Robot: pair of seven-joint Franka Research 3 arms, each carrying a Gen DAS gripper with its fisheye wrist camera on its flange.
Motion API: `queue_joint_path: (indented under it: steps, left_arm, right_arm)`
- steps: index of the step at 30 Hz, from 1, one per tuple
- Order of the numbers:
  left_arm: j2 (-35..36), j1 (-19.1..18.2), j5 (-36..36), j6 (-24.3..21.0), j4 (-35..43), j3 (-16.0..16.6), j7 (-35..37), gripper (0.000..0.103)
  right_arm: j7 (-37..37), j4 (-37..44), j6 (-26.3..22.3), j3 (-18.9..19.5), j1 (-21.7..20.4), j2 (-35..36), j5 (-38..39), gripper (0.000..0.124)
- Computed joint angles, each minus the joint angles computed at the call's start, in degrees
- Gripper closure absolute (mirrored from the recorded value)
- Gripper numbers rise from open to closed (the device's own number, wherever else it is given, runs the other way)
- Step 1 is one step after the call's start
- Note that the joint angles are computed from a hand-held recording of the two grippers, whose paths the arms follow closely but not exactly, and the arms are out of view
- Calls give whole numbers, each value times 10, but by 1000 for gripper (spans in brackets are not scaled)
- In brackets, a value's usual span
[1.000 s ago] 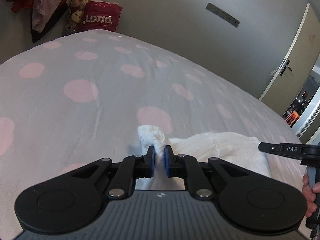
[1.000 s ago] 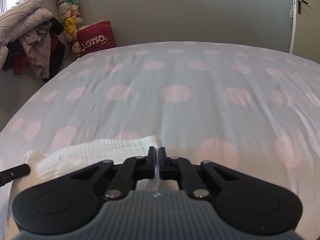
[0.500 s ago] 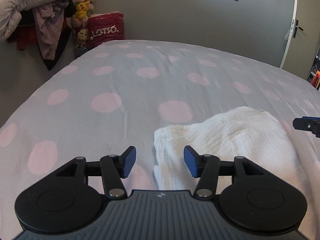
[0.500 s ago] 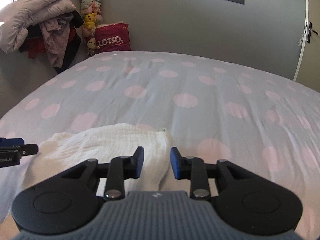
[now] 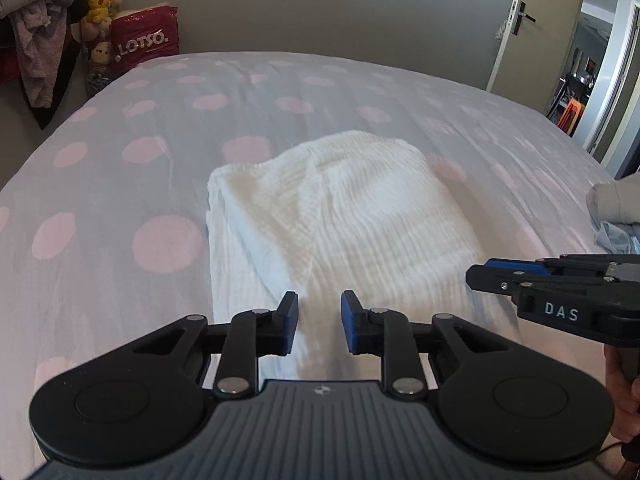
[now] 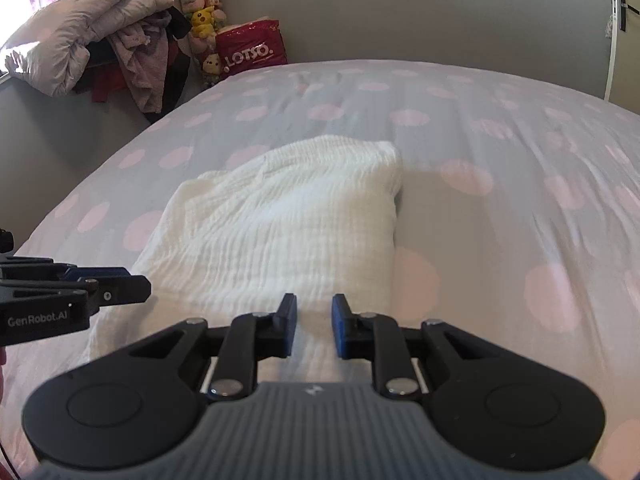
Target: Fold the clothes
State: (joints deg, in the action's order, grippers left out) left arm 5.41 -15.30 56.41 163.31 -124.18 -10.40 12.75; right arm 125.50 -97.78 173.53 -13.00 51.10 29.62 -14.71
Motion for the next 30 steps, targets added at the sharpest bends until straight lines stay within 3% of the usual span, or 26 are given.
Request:
queue_joint_path:
  steps: [4, 11, 16, 20, 23, 30]
  left_arm:
    - [5, -3, -69, -42, 0, -13, 79, 85]
    - [-6, 1, -118, -68, -24, -10, 91, 83]
    - [-49, -3, -43, -86, -47, -15, -2, 83]
    - [-78, 5, -69, -66, -70, -27, 1, 76]
    - [-91, 5, -104, -55, -81, -36, 25, 76]
    - [-51, -11, -160, -133, -40, -49, 83, 82]
  right_arm:
    - [22, -35, 6, -14, 16, -11, -5, 102]
    - [23, -67, 3, -14, 20, -21, -9, 105]
    - [94, -123, 41, -106, 102, -53, -68, 102]
    - [105, -164, 96, -160, 155, -78, -85, 102]
    - [77, -173, 109, -139, 147, -84, -66, 102]
    - [3, -146, 72, -52, 86, -64, 3, 102]
